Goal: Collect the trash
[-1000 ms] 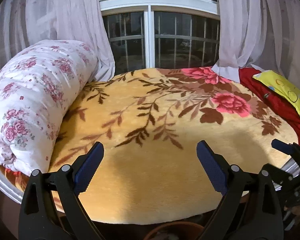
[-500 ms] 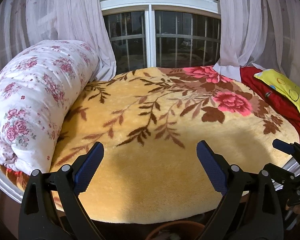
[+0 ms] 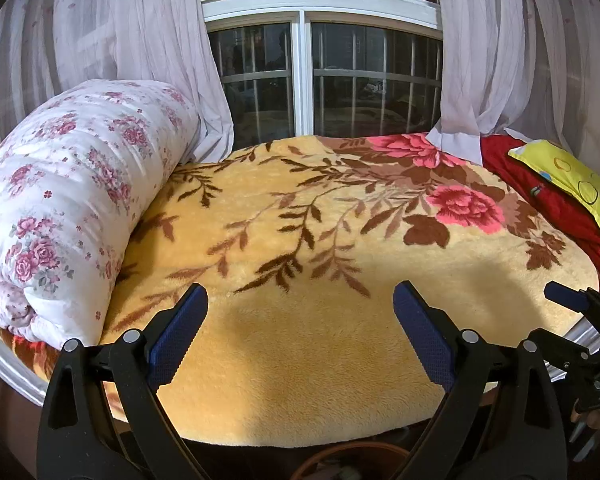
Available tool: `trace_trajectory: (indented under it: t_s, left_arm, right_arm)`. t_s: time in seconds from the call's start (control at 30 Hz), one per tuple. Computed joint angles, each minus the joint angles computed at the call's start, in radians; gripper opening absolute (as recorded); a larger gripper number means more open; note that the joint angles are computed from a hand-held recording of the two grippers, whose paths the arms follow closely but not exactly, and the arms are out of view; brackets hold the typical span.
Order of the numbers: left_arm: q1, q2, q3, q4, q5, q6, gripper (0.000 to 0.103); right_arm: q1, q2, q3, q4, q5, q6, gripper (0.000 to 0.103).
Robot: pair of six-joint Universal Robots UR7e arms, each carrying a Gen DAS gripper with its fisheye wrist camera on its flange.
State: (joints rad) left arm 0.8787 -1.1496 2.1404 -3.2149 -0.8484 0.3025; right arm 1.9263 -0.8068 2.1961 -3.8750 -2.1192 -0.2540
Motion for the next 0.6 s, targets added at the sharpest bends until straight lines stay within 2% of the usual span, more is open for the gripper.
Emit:
trace_trajectory:
  t_s: [0.6]
  left_arm:
    - [0.002, -0.001, 0.0, -0.003, -0.002, 0.002, 0.091]
  right_arm:
    - [0.002, 0.002, -0.002, 0.002, -0.004, 0.002, 0.098]
